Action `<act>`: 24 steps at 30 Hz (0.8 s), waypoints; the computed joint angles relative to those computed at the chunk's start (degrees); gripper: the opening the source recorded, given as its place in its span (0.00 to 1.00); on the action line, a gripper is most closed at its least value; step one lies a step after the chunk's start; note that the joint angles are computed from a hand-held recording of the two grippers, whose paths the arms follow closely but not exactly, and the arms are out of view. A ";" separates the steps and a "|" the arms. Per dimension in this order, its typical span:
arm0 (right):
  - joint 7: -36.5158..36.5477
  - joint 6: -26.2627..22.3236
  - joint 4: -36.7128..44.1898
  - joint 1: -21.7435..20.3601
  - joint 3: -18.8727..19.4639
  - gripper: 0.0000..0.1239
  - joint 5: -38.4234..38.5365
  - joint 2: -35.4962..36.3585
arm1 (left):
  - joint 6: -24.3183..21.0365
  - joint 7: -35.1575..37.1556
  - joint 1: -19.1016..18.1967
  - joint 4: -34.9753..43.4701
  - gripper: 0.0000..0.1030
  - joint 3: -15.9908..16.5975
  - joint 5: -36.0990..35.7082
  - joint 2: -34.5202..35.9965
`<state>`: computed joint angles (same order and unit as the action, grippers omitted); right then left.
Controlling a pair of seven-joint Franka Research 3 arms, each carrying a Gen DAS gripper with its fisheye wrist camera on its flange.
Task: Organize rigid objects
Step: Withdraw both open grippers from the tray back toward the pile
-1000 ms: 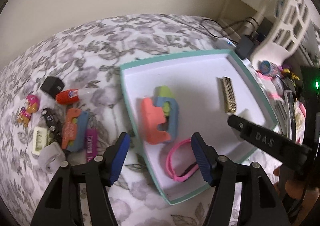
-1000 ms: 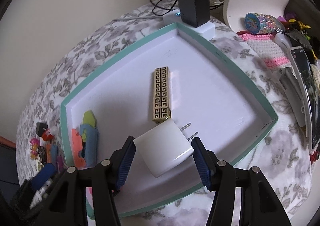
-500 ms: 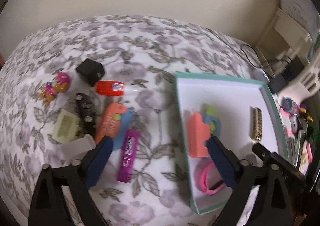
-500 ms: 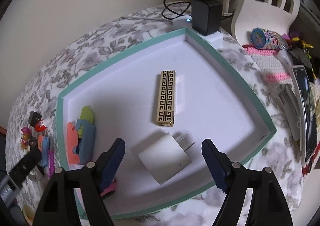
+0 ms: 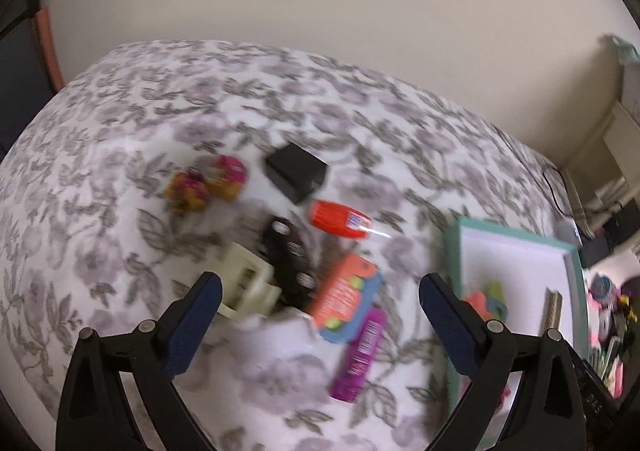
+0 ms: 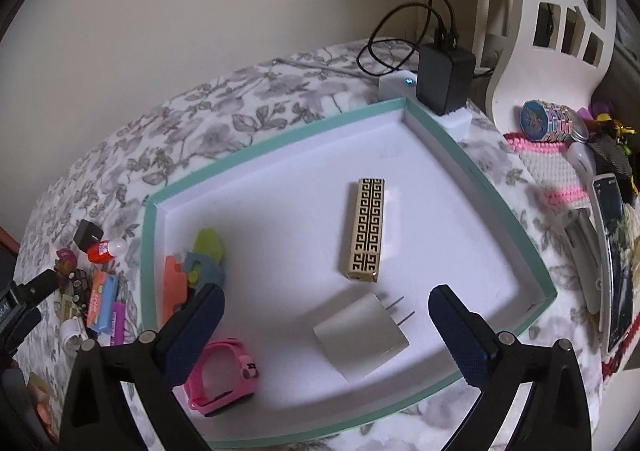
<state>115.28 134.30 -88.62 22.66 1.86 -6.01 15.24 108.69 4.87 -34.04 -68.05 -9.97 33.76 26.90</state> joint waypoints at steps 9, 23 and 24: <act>-2.94 3.72 -0.20 0.83 1.20 0.83 1.32 -0.18 | -0.94 -5.83 2.81 -11.26 0.96 -0.72 3.51 -8.85; -17.65 -1.41 11.39 4.84 5.58 0.83 14.54 7.06 | 3.84 -2.38 9.00 -17.64 0.96 -3.64 -4.56 -13.24; -18.25 -2.14 12.02 5.14 5.54 0.83 14.61 7.50 | 4.76 -2.00 9.41 -18.18 0.96 -3.76 -6.02 -13.32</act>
